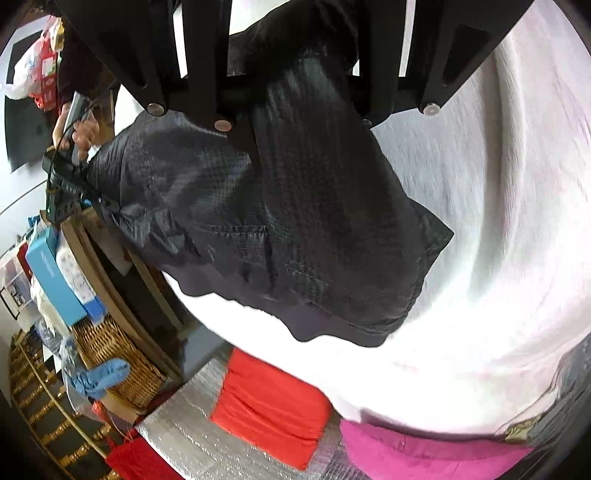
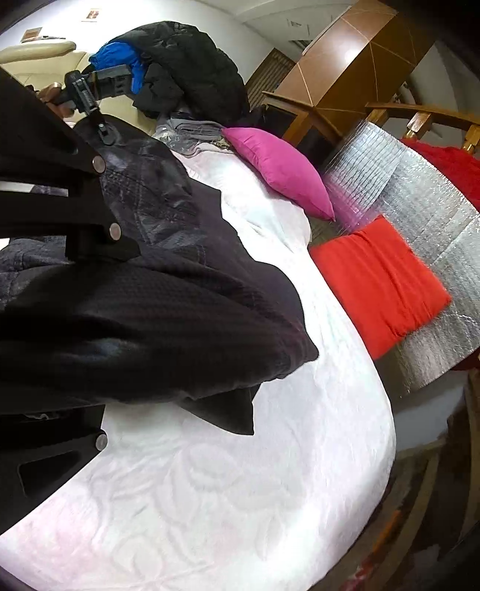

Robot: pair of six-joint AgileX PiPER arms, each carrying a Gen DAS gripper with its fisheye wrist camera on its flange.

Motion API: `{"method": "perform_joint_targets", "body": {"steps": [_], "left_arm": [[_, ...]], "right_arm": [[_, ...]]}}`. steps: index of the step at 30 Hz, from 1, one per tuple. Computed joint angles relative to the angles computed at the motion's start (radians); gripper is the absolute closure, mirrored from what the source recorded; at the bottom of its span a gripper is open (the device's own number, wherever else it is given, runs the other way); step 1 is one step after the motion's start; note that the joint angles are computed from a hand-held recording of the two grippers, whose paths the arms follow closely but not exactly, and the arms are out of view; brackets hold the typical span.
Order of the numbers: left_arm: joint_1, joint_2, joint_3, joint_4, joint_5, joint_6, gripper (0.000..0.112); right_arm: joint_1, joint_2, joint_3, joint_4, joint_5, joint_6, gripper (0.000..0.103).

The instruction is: Fold large clothes

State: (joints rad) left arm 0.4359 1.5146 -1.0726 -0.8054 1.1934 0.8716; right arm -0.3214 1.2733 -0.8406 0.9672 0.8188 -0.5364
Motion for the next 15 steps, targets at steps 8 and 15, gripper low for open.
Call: {"method": "perform_joint_targets", "body": {"steps": [8,15], "left_arm": [[-0.095,0.027,0.014,0.198,-0.081,-0.206,0.039],[-0.108,-0.076,0.009,0.293,-0.105,-0.278,0.038]], "right_arm": [[-0.13,0.113,0.093,0.15,0.072,-0.124,0.041],[-0.173,-0.017,0.124,0.024,0.053,0.014,0.038]]}}
